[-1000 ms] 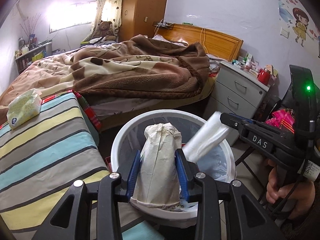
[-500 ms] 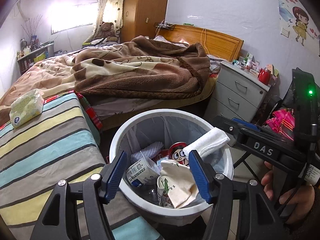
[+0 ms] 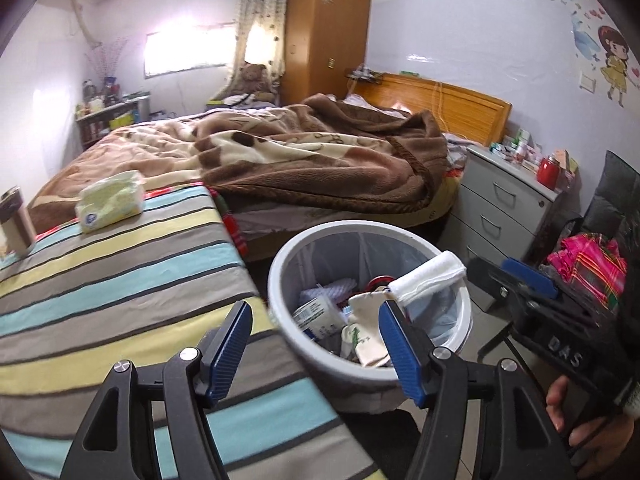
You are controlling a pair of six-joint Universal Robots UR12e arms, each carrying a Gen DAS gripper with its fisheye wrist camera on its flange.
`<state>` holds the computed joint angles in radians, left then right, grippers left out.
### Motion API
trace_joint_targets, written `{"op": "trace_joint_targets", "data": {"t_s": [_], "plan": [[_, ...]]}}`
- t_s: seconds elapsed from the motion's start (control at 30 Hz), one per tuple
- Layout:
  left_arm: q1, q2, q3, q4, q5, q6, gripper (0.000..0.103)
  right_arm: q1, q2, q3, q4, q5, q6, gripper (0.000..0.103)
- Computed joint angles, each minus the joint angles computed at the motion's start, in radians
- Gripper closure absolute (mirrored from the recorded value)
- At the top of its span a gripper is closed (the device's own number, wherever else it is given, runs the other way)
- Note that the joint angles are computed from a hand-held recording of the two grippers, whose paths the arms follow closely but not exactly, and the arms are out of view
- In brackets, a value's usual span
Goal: Collect trash
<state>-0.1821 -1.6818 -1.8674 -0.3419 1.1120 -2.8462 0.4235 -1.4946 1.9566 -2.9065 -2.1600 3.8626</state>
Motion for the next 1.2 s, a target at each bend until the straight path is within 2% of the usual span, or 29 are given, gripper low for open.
{"op": "trace_joint_targets", "data": {"t_s": [0.1, 0.23, 0.4, 0.5, 1.2], "plan": [[0.0, 0.022, -0.035, 0.055, 0.059, -0.008, 0.038, 0.015, 0.001, 0.002, -0.005, -0.013, -0.001, 0.037], [0.023, 0.044, -0.064, 0.04, 0.027, -0.015, 0.038, 0.036, 0.007, -0.003, 0.018, -0.058, -0.005, 0.035], [0.027, 0.063, -0.1, 0.073, 0.067, -0.02, 0.038, 0.063, 0.019, -0.014, 0.046, -0.123, -0.018, 0.035], [0.031, 0.067, -0.11, 0.085, 0.071, -0.028, 0.038, 0.059, 0.017, -0.013, 0.039, -0.095, -0.016, 0.035], [0.035, 0.073, -0.12, 0.102, 0.082, -0.043, 0.038, 0.083, 0.026, -0.019, 0.065, -0.124, 0.032, 0.034]]}}
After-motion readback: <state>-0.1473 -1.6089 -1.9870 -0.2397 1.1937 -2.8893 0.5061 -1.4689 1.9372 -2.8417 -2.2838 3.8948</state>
